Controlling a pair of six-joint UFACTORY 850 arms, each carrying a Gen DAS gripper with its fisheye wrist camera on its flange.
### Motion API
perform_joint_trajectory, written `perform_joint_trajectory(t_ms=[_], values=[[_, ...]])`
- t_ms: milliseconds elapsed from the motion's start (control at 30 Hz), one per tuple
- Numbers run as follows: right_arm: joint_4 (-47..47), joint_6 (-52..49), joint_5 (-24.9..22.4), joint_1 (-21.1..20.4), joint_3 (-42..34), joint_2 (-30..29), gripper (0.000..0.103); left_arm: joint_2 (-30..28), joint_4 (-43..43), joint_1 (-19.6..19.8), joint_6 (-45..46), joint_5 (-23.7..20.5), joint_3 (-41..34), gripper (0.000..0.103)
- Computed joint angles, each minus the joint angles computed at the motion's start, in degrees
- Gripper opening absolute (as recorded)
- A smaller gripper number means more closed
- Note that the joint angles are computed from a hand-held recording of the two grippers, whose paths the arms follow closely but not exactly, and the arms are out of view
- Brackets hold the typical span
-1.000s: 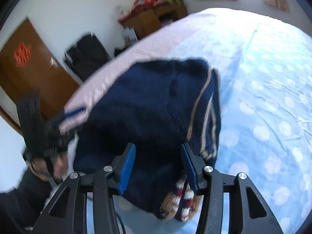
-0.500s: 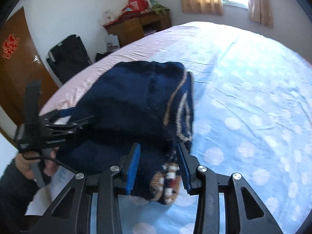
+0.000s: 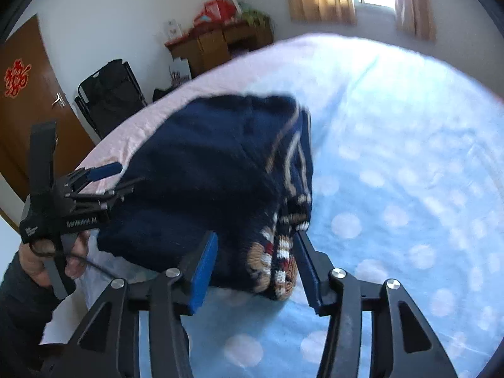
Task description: Fold small clothes
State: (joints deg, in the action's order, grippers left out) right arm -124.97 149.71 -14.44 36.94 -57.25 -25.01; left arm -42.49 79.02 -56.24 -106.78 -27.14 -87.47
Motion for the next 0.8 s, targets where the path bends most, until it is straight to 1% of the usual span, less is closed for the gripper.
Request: perform_joint_trajectory(t_ms=[33, 67, 167, 233, 267, 300, 367, 400, 433, 533, 633, 800], values=[[5.7, -5.6, -2.1, 1.4, 0.3, 0.8, 0.052, 0.5, 0.8, -0.4, -0.4, -0.6, 0.5, 0.097], [9.1, -8.8, -3.4, 2.2, 0.6, 1.5, 0.052, 1.0, 1.7, -0.7, -1.0, -1.3, 1.0, 0.097], [16.0, -14.7, -7.3, 4.4, -0.7, 1.3, 0.052, 2.6, 4.0, -1.7, -2.9, -2.7, 2.7, 0.097], [17.5, -15.2, -9.4, 5.4, 1.2, 3.4, 0.055, 4.0, 6.8, -2.3, -6.8, -3.4, 4.4, 0.097], [17.8, -14.7, -10.3, 6.0, 2.3, 4.8, 0.061, 4.5, 7.9, -2.4, -8.3, -3.5, 5.0, 0.098], [18.3, -14.6, -11.1, 6.5, 2.7, 5.5, 0.063, 5.2, 9.4, -2.7, -10.2, -3.6, 5.8, 0.099], [18.5, -13.6, -13.2, 7.7, 3.4, 6.9, 0.063, 6.0, 11.8, -3.1, -12.8, -4.2, 6.7, 0.099], [19.1, -13.9, -14.1, 8.2, 3.8, 7.7, 0.063, 6.4, 13.1, -3.4, -14.0, -4.6, 7.1, 0.099], [19.4, -14.3, -14.7, 8.5, 3.2, 7.3, 0.063, 6.8, 14.1, -3.6, -14.8, -4.9, 7.4, 0.099], [22.2, -16.6, -18.2, 10.2, 3.8, 8.6, 0.063, 7.7, 17.1, -4.1, -17.4, -5.9, 8.2, 0.099], [24.5, -17.6, -22.8, 12.2, 4.6, 9.7, 0.063, 8.7, 19.3, -4.8, -19.5, -7.2, 8.9, 0.099], [25.3, -17.0, -25.7, 14.0, 6.2, 12.1, 0.063, 10.1, 23.0, -6.1, -22.4, -9.3, 10.1, 0.101]])
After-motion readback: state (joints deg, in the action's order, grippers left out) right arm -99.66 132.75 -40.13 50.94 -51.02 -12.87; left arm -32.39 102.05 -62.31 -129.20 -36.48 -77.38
